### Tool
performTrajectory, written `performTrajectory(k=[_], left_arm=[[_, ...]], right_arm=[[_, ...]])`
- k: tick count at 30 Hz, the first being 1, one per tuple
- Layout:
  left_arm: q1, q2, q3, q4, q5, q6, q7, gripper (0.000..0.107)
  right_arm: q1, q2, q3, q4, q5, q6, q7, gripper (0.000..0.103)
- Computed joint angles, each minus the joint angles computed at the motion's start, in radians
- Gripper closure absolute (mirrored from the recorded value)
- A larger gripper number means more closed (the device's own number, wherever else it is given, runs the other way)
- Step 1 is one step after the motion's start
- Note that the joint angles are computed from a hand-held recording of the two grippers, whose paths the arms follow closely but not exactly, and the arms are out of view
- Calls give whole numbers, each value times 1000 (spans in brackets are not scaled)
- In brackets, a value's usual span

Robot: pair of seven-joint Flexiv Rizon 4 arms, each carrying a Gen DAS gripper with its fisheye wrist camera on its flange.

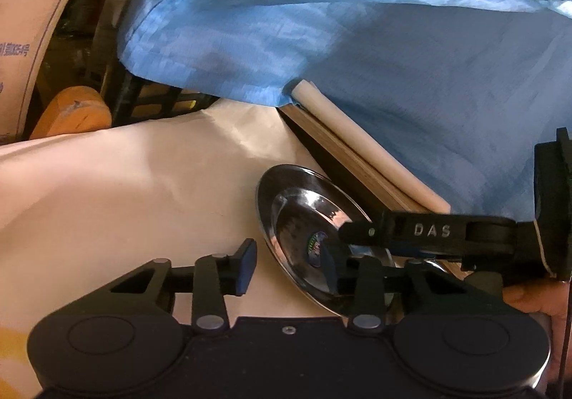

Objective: Organize plates and bowls

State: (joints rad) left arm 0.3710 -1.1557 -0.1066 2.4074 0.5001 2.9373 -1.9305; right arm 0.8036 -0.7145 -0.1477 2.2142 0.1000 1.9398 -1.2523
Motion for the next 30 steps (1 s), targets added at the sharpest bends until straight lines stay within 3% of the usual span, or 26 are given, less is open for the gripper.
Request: performTrajectory(k=[6,10,18,25,30], left_arm=[[-6,10,3,2,-8,-17,7,86],[-4,14,5,7,-13,-25,9,93],[23,13,5,24,17,-23,1,93],[22,0,50,79,-17,64,28,94],[15,-11,84,122,-61,139,61,95]], right_arm=[[119,-3,-118,-9,1,-92,6,25],[142,2,-151,-5,-39,-128,16,37],[69,29,-92,-5,-105,-140,36,47],[-26,58,16,10,-146,-124,47,70],[-33,53,55,30,-123,-58,53,83]])
